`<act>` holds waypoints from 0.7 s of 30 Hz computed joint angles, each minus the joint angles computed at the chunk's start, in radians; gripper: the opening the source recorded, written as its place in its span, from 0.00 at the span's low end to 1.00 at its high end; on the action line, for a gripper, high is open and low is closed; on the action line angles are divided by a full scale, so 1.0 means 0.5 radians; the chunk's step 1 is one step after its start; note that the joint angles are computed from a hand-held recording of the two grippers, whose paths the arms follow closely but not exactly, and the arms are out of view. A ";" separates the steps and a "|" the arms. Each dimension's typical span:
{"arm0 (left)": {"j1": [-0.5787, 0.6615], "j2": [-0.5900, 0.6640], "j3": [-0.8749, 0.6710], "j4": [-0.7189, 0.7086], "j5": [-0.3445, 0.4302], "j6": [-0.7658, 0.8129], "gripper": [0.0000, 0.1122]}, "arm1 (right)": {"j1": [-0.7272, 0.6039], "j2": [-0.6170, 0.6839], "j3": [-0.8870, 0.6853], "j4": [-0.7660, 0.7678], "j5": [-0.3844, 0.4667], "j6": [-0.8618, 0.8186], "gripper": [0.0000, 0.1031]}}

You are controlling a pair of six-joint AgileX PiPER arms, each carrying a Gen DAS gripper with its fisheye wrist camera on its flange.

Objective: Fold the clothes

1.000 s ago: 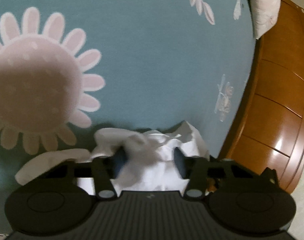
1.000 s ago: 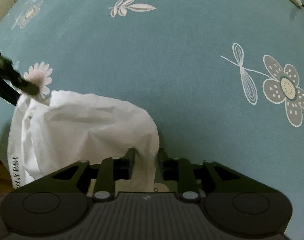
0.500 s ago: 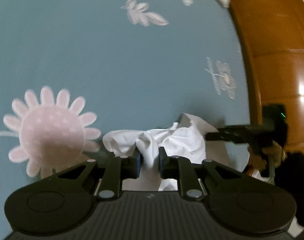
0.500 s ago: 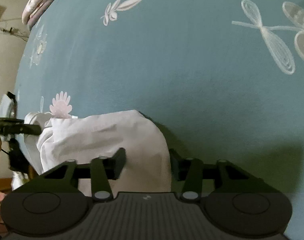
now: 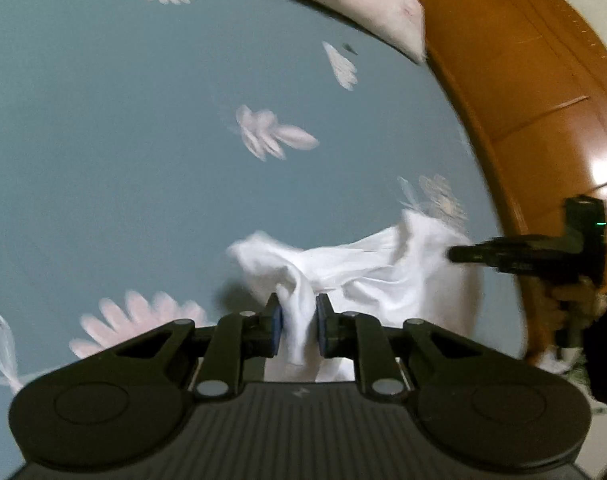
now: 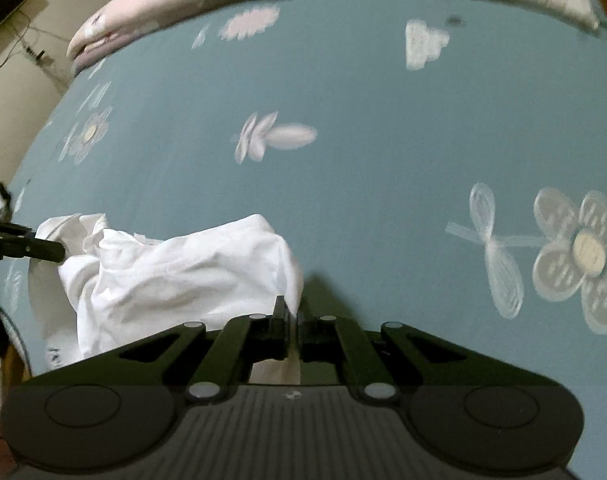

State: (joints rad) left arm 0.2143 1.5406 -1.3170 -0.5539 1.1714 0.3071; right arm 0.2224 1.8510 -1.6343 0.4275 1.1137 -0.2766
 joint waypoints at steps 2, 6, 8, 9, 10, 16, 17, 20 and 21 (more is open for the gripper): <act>-0.053 0.069 -0.050 0.150 -0.122 -0.042 0.08 | 0.033 0.071 -0.094 -0.118 -0.058 0.093 0.04; 0.003 0.285 -0.148 0.088 -0.234 -0.033 0.05 | 0.096 0.261 -0.308 -0.290 -0.080 0.186 0.04; -0.001 0.390 -0.219 0.131 -0.240 -0.054 0.04 | 0.129 0.358 -0.406 -0.370 -0.056 0.198 0.04; 0.028 0.453 -0.261 0.078 -0.178 -0.033 0.05 | 0.149 0.406 -0.451 -0.419 -0.034 0.198 0.04; 0.046 0.487 -0.277 0.044 -0.130 -0.018 0.06 | 0.167 0.449 -0.489 -0.464 -0.016 0.197 0.04; -0.019 0.526 -0.177 0.159 -0.180 0.075 0.48 | 0.148 0.380 -0.237 -0.486 -0.129 0.191 0.06; -0.030 0.535 -0.158 0.187 -0.201 0.084 0.48 | 0.138 0.371 -0.200 -0.478 -0.143 0.199 0.06; -0.010 0.611 -0.153 0.213 -0.174 0.052 0.48 | 0.110 0.321 -0.086 -0.446 -0.179 0.211 0.07; 0.004 0.633 -0.147 0.185 -0.150 0.066 0.48 | 0.106 0.311 -0.055 -0.436 -0.196 0.214 0.07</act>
